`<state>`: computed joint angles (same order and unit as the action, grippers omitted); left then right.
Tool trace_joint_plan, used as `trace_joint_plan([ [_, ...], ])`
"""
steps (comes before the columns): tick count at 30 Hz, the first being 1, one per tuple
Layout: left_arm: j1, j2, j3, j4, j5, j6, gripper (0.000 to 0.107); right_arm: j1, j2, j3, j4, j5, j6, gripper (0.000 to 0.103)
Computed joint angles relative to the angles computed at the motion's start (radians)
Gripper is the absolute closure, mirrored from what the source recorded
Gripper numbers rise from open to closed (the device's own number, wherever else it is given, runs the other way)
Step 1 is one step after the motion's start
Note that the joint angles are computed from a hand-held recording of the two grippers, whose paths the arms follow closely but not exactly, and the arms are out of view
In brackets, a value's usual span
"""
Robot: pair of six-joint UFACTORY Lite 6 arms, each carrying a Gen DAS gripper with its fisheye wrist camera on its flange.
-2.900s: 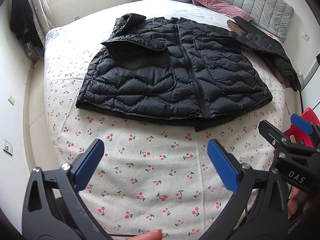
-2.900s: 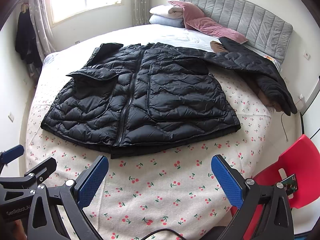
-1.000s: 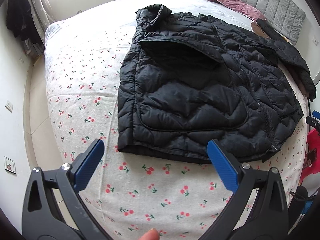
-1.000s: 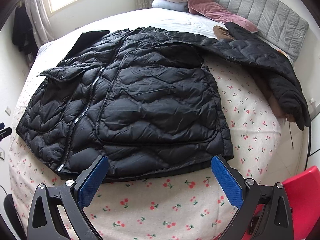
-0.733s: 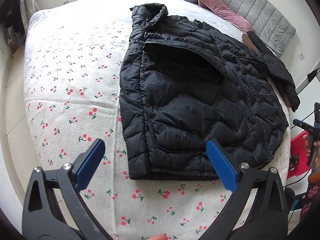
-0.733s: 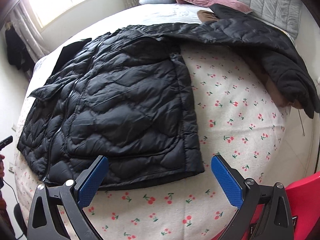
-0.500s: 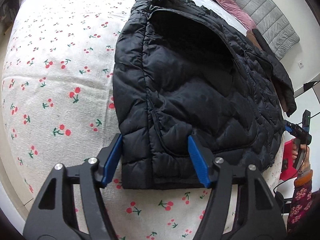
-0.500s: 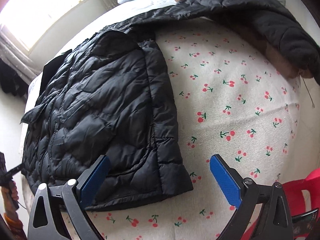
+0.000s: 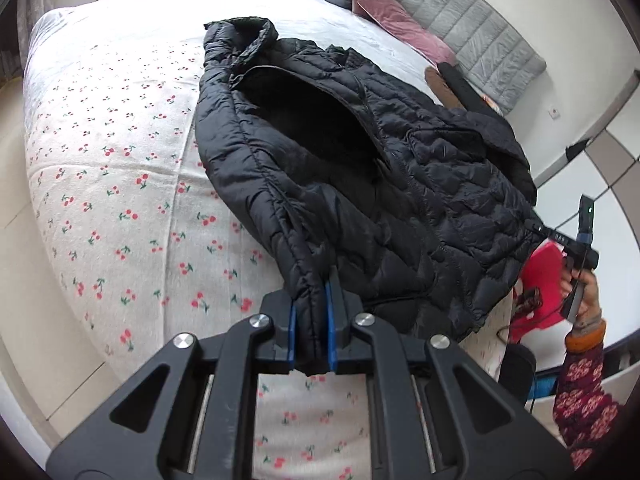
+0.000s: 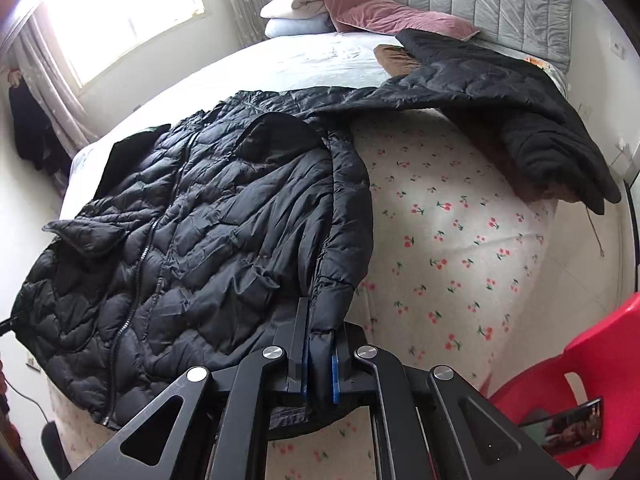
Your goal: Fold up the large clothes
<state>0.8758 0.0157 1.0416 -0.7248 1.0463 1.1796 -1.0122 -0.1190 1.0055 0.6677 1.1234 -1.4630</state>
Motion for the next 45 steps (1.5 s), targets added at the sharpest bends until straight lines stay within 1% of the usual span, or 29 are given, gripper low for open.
trace_joint_plan([
  [2,0.033,-0.074,-0.072,0.063,0.011,0.034,0.094,-0.08,-0.052,-0.038,-0.043,0.039,-0.069,0.096],
  [4,0.06,-0.127,-0.152,0.125,-0.008,0.057,0.093,-0.158,-0.069,-0.085,-0.091,0.038,-0.146,0.096],
  [6,0.055,-0.157,-0.235,0.197,-0.095,0.066,0.089,-0.212,-0.054,-0.121,-0.138,0.0,-0.203,0.094],
  [7,0.045,-0.161,-0.268,0.237,-0.145,0.058,0.086,-0.215,-0.037,-0.142,-0.171,-0.045,-0.21,0.089],
  [9,0.022,-0.149,-0.269,0.302,-0.217,0.014,0.068,-0.191,-0.009,-0.18,-0.22,-0.142,-0.19,0.077],
  [10,0.02,-0.162,-0.271,0.309,-0.238,0.006,0.064,-0.181,0.006,-0.183,-0.242,-0.179,-0.171,0.07],
  [11,0.021,-0.184,-0.269,0.303,-0.245,0.014,0.057,-0.178,0.009,-0.172,-0.249,-0.178,-0.157,0.062],
  [12,0.032,-0.211,-0.257,0.279,-0.238,0.046,0.05,-0.177,0.011,-0.15,-0.246,-0.169,-0.143,0.058],
  [13,0.046,-0.241,-0.246,0.241,-0.225,0.096,0.046,-0.183,0.009,-0.123,-0.225,-0.146,-0.145,0.051],
  [14,0.054,-0.276,-0.247,0.2,-0.214,0.143,0.038,-0.192,-0.002,-0.101,-0.195,-0.12,-0.157,0.043],
  [15,0.056,-0.29,-0.228,0.162,-0.197,0.179,0.032,-0.2,-0.012,-0.078,-0.171,-0.092,-0.165,0.039],
  [16,0.045,-0.302,-0.214,0.131,-0.185,0.198,0.03,-0.201,-0.023,-0.059,-0.15,-0.068,-0.167,0.035],
  [19,-0.041,-0.212,-0.074,0.071,-0.163,0.15,0.03,-0.166,-0.095,-0.037,-0.114,0.028,-0.147,0.032],
  [21,-0.125,-0.152,0.001,0.035,-0.177,0.08,0.03,-0.081,-0.144,-0.055,-0.111,0.04,-0.089,0.032],
  [23,-0.245,-0.05,0.104,0.031,-0.205,-0.031,0.031,0.05,-0.205,-0.071,-0.122,0.026,0.005,0.032],
  [24,-0.309,-0.01,0.134,0.032,-0.233,-0.084,0.033,0.145,-0.218,-0.068,-0.13,0.008,0.064,0.032],
  [25,-0.367,0.042,0.167,0.042,-0.273,-0.131,0.04,0.221,-0.226,-0.066,-0.135,-0.004,0.114,0.032],
  [26,-0.414,0.099,0.197,0.064,-0.311,-0.179,0.043,0.298,-0.241,-0.069,-0.138,-0.017,0.165,0.032],
  [28,-0.469,0.18,0.191,0.104,-0.347,-0.23,0.043,0.459,-0.246,-0.064,-0.165,-0.109,0.267,0.032],
  [29,-0.493,0.24,0.198,0.155,-0.333,-0.271,0.043,0.532,-0.245,-0.071,-0.19,-0.169,0.31,0.032],
  [30,-0.523,0.281,0.171,0.229,-0.331,-0.328,0.045,0.591,-0.232,-0.071,-0.215,-0.228,0.338,0.032],
  [31,-0.55,0.28,0.102,0.295,-0.35,-0.367,0.045,0.631,-0.21,-0.06,-0.24,-0.276,0.353,0.032],
  [33,-0.583,0.153,-0.061,0.368,-0.417,-0.319,0.045,0.67,-0.149,-0.033,-0.275,-0.339,0.358,0.032],
  [34,-0.596,0.074,-0.117,0.398,-0.417,-0.31,0.045,0.679,-0.11,-0.009,-0.29,-0.361,0.356,0.032],
  [35,-0.599,0.026,-0.131,0.397,-0.379,-0.309,0.045,0.675,-0.077,0.012,-0.295,-0.371,0.343,0.032],
  [37,-0.601,-0.034,-0.109,0.325,-0.289,-0.263,0.045,0.668,0.002,0.064,-0.291,-0.384,0.308,0.032],
  [39,-0.643,-0.048,-0.058,0.268,-0.258,-0.255,0.041,0.658,0.074,0.118,-0.27,-0.366,0.265,0.032],
  [42,-0.796,0.048,0.074,0.297,-0.3,-0.38,0.04,0.652,0.194,0.21,-0.235,-0.318,0.213,0.032],
  [45,-0.924,0.277,0.296,0.335,-0.309,-0.536,0.04,0.655,0.268,0.261,-0.207,-0.287,0.174,0.032],
])
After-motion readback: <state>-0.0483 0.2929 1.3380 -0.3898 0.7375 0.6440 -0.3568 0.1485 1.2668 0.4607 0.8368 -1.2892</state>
